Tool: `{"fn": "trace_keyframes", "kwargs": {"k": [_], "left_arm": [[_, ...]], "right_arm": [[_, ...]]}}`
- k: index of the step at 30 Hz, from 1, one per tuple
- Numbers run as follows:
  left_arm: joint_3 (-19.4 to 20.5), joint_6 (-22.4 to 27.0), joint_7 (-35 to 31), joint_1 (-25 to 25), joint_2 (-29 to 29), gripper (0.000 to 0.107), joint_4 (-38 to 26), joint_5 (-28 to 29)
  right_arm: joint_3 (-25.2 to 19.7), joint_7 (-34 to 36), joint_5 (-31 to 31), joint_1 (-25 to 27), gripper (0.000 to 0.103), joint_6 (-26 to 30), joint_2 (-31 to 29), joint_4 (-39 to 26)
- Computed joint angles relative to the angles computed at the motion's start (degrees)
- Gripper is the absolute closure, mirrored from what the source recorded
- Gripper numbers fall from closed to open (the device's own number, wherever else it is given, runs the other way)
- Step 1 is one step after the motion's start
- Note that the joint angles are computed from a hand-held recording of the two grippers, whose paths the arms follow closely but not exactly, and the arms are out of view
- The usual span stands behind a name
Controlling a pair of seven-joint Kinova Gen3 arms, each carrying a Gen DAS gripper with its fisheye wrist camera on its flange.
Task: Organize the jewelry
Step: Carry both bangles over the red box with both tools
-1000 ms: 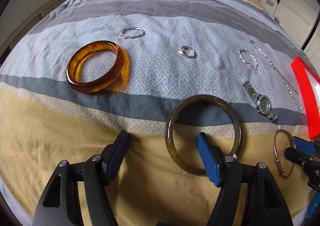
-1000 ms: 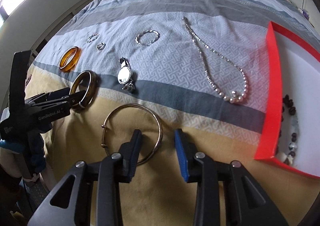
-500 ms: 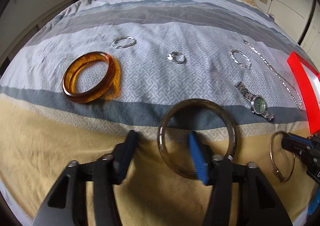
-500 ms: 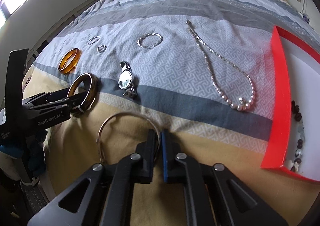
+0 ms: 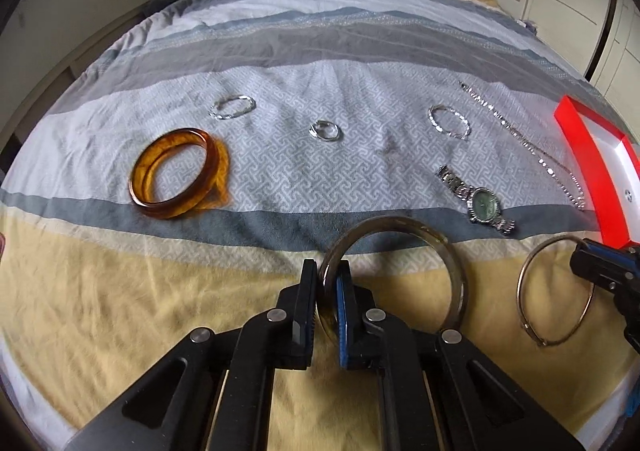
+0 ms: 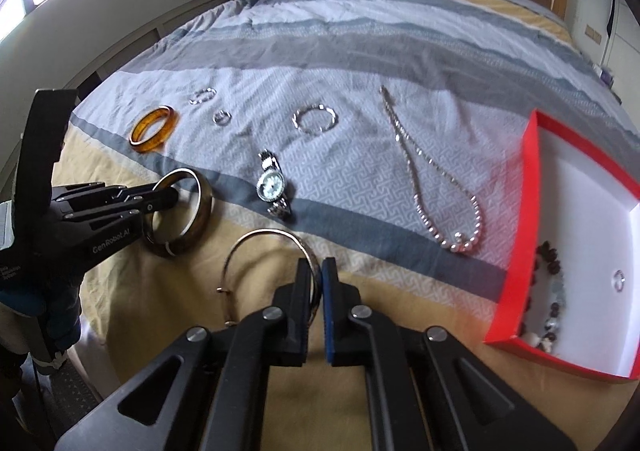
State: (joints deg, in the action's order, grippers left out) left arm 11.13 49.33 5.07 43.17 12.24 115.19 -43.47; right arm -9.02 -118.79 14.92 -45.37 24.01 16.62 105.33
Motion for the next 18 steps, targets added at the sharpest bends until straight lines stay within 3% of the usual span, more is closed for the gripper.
{"fn": "trace_keyframes", "kwargs": {"k": [10, 18], "left_arm": [[3.66, 11.05, 1.82, 3.63, -2.91, 0.099, -3.52, 0.17], [7.73, 20.55, 3.75, 7.41, -4.65, 0.099, -7.36, -0.16]], "right_arm": [[-0.38, -8.46, 7.48, -2.96, 0.098, 2.05, -7.87, 2.50], [-5.27, -17.33, 14.05, -0.75, 0.098, 4.25, -15.35, 5.79]]}}
